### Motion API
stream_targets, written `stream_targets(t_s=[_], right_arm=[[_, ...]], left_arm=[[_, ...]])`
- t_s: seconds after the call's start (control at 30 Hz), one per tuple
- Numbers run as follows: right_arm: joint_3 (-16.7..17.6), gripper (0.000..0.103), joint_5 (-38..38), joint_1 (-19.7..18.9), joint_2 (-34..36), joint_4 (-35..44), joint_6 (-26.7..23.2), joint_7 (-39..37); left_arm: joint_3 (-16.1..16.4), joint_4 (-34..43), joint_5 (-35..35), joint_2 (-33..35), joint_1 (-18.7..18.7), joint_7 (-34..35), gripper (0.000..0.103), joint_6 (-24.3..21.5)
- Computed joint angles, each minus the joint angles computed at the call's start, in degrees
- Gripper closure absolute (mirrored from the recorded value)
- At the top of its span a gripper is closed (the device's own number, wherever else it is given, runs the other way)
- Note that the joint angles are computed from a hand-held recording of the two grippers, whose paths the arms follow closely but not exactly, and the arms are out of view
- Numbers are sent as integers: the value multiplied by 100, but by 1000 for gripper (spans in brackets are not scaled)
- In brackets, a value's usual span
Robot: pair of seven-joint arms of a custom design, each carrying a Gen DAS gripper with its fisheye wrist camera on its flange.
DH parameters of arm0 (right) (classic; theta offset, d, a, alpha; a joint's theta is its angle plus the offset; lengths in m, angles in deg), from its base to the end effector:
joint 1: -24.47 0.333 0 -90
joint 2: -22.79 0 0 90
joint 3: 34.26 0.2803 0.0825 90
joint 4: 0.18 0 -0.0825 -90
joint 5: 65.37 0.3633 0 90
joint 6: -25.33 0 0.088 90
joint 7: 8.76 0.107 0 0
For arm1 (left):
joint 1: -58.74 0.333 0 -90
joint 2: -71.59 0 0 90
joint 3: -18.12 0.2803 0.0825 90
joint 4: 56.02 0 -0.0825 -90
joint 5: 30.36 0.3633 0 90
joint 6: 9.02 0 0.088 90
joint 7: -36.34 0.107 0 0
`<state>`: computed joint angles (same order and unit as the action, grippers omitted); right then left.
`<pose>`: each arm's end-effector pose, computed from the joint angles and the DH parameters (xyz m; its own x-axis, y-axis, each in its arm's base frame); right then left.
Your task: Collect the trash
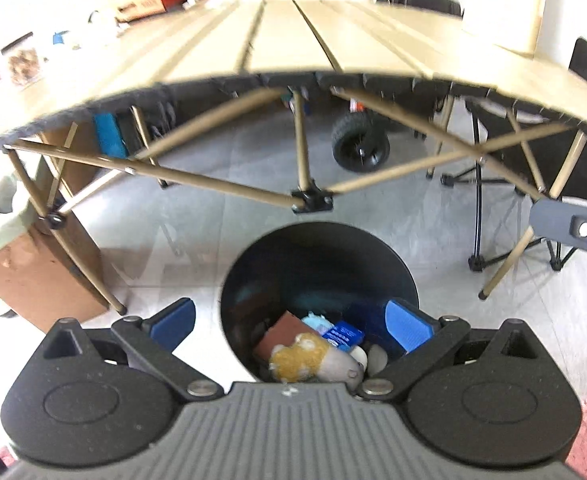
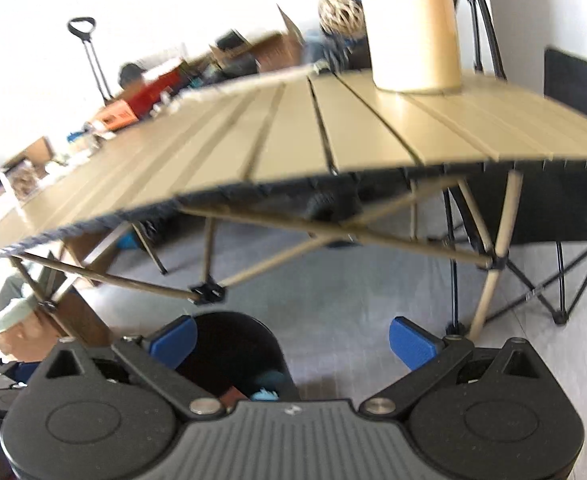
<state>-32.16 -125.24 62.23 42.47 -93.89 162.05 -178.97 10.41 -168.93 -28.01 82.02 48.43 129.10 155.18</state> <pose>0.5160 0.4168 0.4415 -0.2911 -0.9347 -0.2041 -0.5495 0.3380 -0.7641 0.5873 -0.1893 0.4406 -0.3624 -0.9311 -0.0416 -0.6944 0.2995 -0.6543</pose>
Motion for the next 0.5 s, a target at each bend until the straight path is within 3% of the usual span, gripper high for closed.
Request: stream_targets(t_s=[0.13,0.27,0.33,0.5], right_arm=[[67,0,-444,187,-300,-179,-133,194],[266,0,-818,277,-680,-468,-287,453],[396,0,-972,292,-838,-588,-281,500],[743,0,-1240,421,-1126,-793,-540,489]], left_arm=[[-122,-753,-591,-683,253,566,0,456],[-155,-1395,-2022,-1356,275,1798,0,904],[9,-1701,-2887,-1688,31,2564,0,1179],[949,-2242,-5003,-2447,-1137,4619,0,1543]])
